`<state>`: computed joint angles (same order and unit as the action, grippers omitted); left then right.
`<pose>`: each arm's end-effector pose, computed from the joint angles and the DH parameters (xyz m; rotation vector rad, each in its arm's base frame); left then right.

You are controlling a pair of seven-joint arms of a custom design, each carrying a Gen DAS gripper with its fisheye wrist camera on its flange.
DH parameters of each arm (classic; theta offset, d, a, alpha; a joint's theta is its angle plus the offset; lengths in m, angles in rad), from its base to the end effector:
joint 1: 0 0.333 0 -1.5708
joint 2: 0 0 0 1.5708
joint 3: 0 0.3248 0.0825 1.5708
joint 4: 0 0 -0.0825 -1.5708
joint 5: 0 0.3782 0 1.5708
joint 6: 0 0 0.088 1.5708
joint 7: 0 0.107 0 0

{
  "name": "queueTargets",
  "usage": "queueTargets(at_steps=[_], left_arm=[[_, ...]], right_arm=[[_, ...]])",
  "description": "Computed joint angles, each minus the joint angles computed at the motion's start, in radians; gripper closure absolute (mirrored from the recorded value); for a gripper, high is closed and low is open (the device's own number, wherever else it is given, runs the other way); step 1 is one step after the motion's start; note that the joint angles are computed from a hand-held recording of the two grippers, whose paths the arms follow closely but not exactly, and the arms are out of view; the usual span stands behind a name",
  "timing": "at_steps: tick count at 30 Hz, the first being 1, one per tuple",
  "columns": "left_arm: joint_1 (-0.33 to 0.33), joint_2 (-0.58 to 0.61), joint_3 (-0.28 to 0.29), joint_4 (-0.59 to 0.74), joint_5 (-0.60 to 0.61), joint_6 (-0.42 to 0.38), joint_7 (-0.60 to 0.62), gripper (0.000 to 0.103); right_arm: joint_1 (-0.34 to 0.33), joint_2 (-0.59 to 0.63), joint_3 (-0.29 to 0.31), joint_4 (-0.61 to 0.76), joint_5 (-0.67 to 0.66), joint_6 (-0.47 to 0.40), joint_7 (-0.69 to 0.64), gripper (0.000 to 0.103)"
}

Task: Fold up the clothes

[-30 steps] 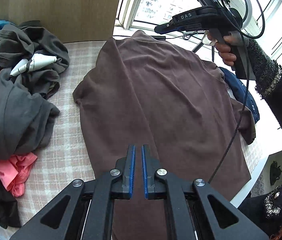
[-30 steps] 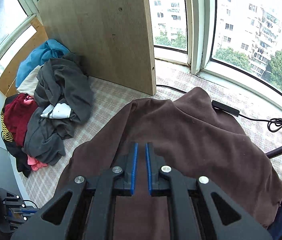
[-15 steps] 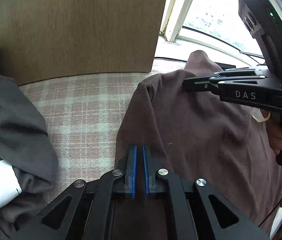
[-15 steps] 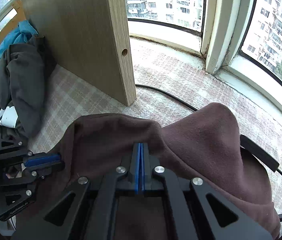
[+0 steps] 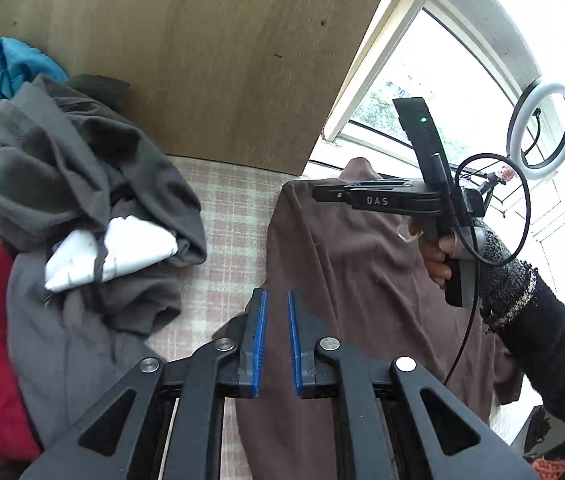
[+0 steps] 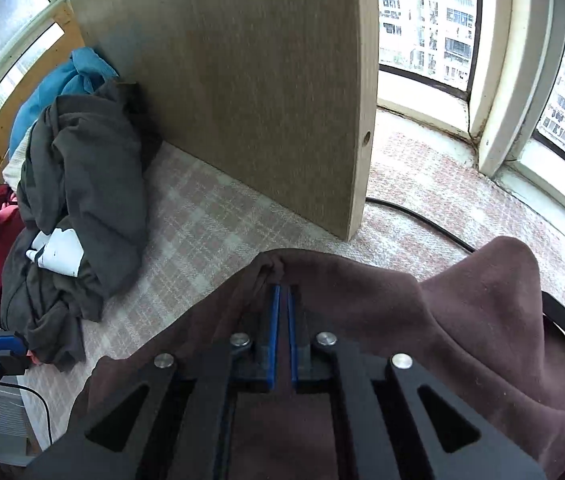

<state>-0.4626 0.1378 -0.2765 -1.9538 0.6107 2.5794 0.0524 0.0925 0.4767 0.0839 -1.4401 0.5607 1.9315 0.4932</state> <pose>0.4569 -0.4207 0.4742 -2.2918 1.6013 -0.8527 0.6839 0.1485 0.4397 -2.5060 0.6743 0.2285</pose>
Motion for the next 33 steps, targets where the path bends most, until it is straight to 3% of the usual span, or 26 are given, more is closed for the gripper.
queueTargets(at_steps=[3, 7, 10, 12, 14, 16, 21, 25, 28, 30, 31, 33], left_arm=[[-0.042, -0.18, -0.053, -0.129, -0.004, -0.105, -0.13, 0.093], [-0.104, -0.336, -0.189, -0.165, -0.045, -0.377, -0.301, 0.091], [-0.158, -0.369, -0.29, -0.11, -0.056, -0.567, -0.459, 0.082], [-0.201, -0.371, -0.347, -0.069, -0.067, -0.669, -0.567, 0.082], [-0.238, -0.349, -0.37, -0.054, -0.087, -0.686, -0.657, 0.082], [-0.267, -0.311, -0.373, -0.071, -0.078, -0.634, -0.752, 0.082], [-0.307, -0.145, -0.294, -0.111, -0.05, -0.403, -0.73, 0.079], [-0.309, -0.045, -0.224, -0.11, -0.076, -0.276, -0.562, 0.073], [-0.308, -0.014, -0.192, -0.111, -0.083, -0.241, -0.489, 0.067], [-0.308, -0.001, -0.174, -0.122, -0.062, -0.197, -0.478, 0.067], [-0.31, 0.008, -0.167, -0.121, -0.045, -0.18, -0.478, 0.067], [-0.317, 0.024, -0.153, -0.121, -0.004, -0.151, -0.499, 0.067]], right_arm=[[-0.075, -0.071, -0.005, -0.009, 0.071, -0.165, -0.014, 0.098], [-0.118, -0.219, -0.037, -0.122, 0.096, -0.324, -0.112, 0.097], [-0.092, -0.351, -0.065, -0.303, 0.033, -0.35, -0.213, 0.091], [-0.071, -0.434, -0.081, -0.437, -0.015, -0.345, -0.27, 0.088], [-0.048, -0.511, -0.09, -0.59, -0.053, -0.274, -0.317, 0.087], [-0.03, -0.564, -0.095, -0.71, -0.089, -0.187, -0.347, 0.087], [0.001, -0.629, -0.103, -0.878, -0.12, -0.039, -0.332, 0.087], [0.0, -0.649, -0.122, -0.823, -0.138, -0.147, -0.257, 0.087], [-0.006, -0.7, -0.135, -0.79, -0.117, -0.188, -0.232, 0.086], [-0.002, -0.722, -0.129, -0.781, -0.084, -0.166, -0.186, 0.071], [0.002, -0.734, -0.122, -0.782, -0.067, -0.137, -0.158, 0.057], [0.015, -0.754, -0.11, -0.785, -0.038, -0.075, -0.101, 0.049]])
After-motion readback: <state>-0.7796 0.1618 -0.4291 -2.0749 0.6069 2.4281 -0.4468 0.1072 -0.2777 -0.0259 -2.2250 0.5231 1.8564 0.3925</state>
